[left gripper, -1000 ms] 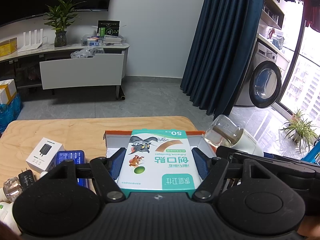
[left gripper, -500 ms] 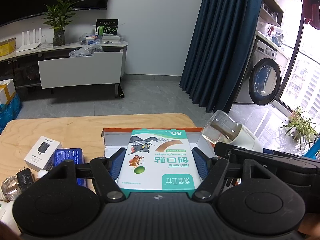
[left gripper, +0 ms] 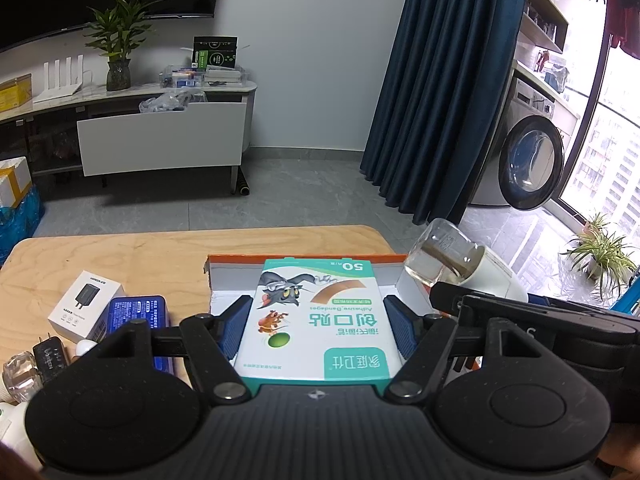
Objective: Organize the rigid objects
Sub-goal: 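Hold the bandage box and white device above the white tray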
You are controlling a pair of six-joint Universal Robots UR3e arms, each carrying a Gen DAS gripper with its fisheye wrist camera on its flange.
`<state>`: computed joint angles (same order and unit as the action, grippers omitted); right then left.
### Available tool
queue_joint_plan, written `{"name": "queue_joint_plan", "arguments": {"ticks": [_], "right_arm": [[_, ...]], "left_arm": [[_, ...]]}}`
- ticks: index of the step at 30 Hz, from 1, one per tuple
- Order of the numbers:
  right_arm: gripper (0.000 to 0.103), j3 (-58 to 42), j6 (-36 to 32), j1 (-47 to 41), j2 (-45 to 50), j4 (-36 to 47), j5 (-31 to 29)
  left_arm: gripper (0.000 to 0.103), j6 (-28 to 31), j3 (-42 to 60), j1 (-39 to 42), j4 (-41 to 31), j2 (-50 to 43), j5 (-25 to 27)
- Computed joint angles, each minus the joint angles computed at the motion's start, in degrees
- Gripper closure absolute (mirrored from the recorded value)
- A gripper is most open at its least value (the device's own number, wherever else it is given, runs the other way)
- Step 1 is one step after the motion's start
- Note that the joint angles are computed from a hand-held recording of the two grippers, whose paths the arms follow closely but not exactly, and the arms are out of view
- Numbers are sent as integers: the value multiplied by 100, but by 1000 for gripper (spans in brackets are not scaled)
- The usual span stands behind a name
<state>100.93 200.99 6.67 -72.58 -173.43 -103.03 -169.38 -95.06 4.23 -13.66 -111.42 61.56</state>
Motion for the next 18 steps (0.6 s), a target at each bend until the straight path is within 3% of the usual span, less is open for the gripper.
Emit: {"name": "queue_joint_plan", "arguments": {"ticks": [18], "right_arm": [[24, -248, -41, -40, 164, 217, 31]], "left_arm": [[31, -25, 66, 19, 5, -110, 49]]}}
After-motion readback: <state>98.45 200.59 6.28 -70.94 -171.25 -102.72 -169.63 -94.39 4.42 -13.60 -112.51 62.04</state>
